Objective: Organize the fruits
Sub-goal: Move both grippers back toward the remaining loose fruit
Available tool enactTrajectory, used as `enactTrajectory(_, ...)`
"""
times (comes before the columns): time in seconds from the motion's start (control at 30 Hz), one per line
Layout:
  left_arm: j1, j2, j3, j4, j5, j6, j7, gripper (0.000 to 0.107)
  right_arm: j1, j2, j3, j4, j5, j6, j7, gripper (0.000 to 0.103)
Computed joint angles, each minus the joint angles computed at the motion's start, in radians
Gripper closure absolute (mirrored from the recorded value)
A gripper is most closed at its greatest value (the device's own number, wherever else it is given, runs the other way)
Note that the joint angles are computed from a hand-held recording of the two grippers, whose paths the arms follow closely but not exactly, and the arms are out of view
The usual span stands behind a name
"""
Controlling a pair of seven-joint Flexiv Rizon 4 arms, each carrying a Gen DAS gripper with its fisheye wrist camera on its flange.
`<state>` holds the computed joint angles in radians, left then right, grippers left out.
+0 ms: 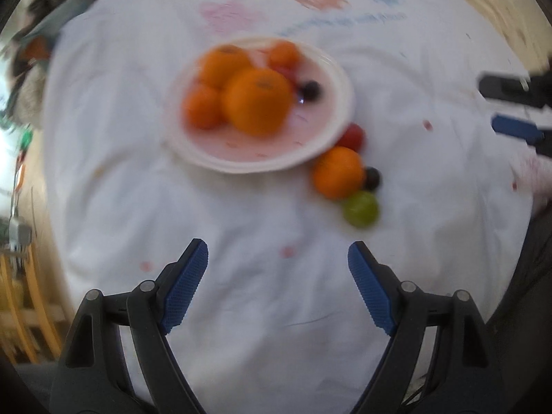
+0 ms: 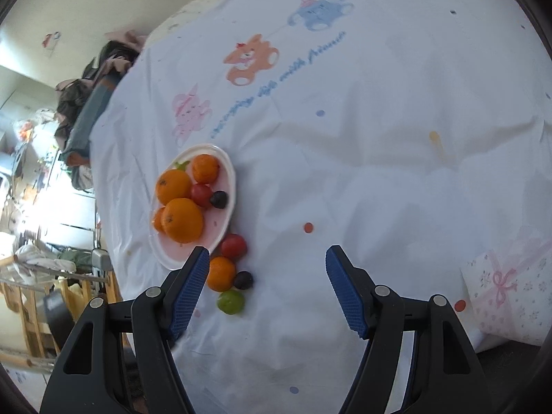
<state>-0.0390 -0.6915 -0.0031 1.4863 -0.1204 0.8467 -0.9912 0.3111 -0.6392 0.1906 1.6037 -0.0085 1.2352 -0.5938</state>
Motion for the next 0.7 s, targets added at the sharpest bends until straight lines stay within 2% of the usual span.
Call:
enactTrajectory(0.17, -0.033, -0.029, -0.02, 0.0, -0.015, 0.023, -0.037, 0.026, -0.041, -0.015, 0.047, -0.017, 0.063, -0.002, -0.021, 0.03)
enactTrajectory(0.27, -0.063, -0.062, -0.005, -0.029, 0.002, 0.022, -0.077, 0.029, -0.042, -0.015, 0.044, -0.016, 0.077, 0.012, -0.022, 0.03)
enactTrajectory(0.33, -0.067, -0.078, -0.007, -0.048, 0.005, 0.012, -0.09, 0.038, -0.051, -0.018, 0.053, -0.018, 0.092, 0.022, -0.026, 0.03)
enactTrajectory(0.4, -0.072, -0.094, -0.01, -0.063, 0.01, 0.002, -0.09, 0.042, -0.057, -0.022, 0.059, -0.024, 0.103, 0.019, -0.03, 0.03)
enactTrajectory(0.53, -0.082, -0.096, -0.003, -0.047, 0.025, 0.049, -0.111, 0.043, -0.068, -0.029, 0.075, -0.037, 0.121, 0.011, -0.044, 0.03)
enactTrajectory(0.63, -0.074, -0.091, -0.014, -0.035, 0.019, 0.052, -0.1, 0.057, -0.073, -0.037, 0.085, -0.052, 0.131, 0.001, -0.068, 0.03)
enactTrajectory(0.7, -0.073, -0.093, -0.013, -0.044, 0.012, 0.027, -0.11, 0.058, -0.068, -0.039, 0.082, -0.06, 0.131, -0.007, -0.075, 0.03)
